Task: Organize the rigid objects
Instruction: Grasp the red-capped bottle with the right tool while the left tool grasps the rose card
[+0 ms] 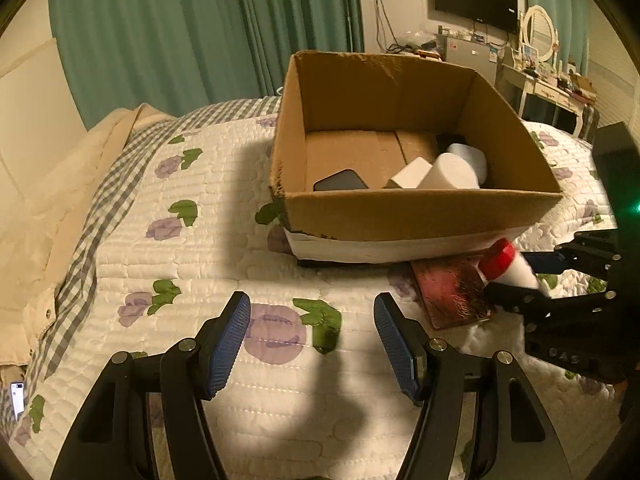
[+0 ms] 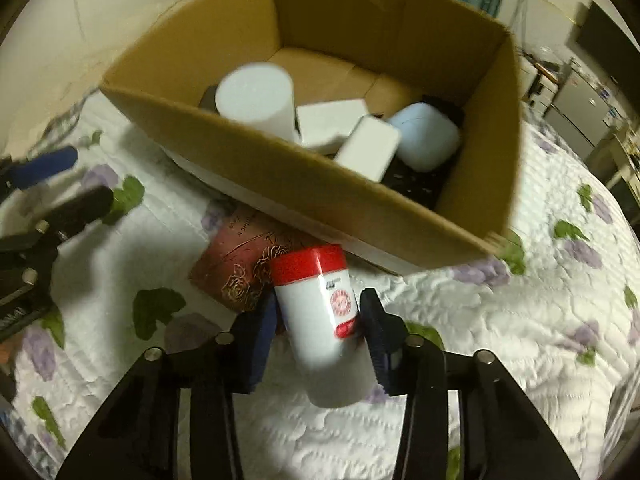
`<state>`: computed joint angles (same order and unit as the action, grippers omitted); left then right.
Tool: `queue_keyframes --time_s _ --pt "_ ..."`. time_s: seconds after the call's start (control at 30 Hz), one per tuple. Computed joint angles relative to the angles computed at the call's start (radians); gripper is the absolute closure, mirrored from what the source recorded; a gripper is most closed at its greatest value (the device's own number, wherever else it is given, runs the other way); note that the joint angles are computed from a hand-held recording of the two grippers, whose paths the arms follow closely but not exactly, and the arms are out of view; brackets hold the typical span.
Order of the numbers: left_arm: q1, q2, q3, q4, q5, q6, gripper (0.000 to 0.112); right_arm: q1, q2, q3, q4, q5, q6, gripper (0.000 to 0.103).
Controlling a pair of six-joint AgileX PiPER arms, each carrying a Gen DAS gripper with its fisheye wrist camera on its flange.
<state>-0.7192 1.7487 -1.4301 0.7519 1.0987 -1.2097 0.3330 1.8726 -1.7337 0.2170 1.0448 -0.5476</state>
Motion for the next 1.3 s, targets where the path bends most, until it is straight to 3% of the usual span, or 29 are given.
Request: queue_keyframes --time_s 0.27,0.77,1.0,1.3 --pt "-0.029 0.069 -0.125 -0.047 0.013 0.051 0.045 -0.102 -0.133 0.093 -0.021 -0.016 0.079 0.067" --pt "0.035 0.386 -0.479 -0.278 -0.013 0.227 0.043 -0.131 -0.005 -0.096 -0.053 0.062 0.159 0.067" --pt "0.066 0.526 -0.655 -0.323 0.071 0.303 0.033 -0.132 0.024 -0.133 -0.052 0.081 0.17 0.067" --pt "0.029 0.383 -0.467 -0.3 -0.019 0.236 0.04 -0.139 -0.02 -0.087 -0.06 0.057 0.18 0.067"
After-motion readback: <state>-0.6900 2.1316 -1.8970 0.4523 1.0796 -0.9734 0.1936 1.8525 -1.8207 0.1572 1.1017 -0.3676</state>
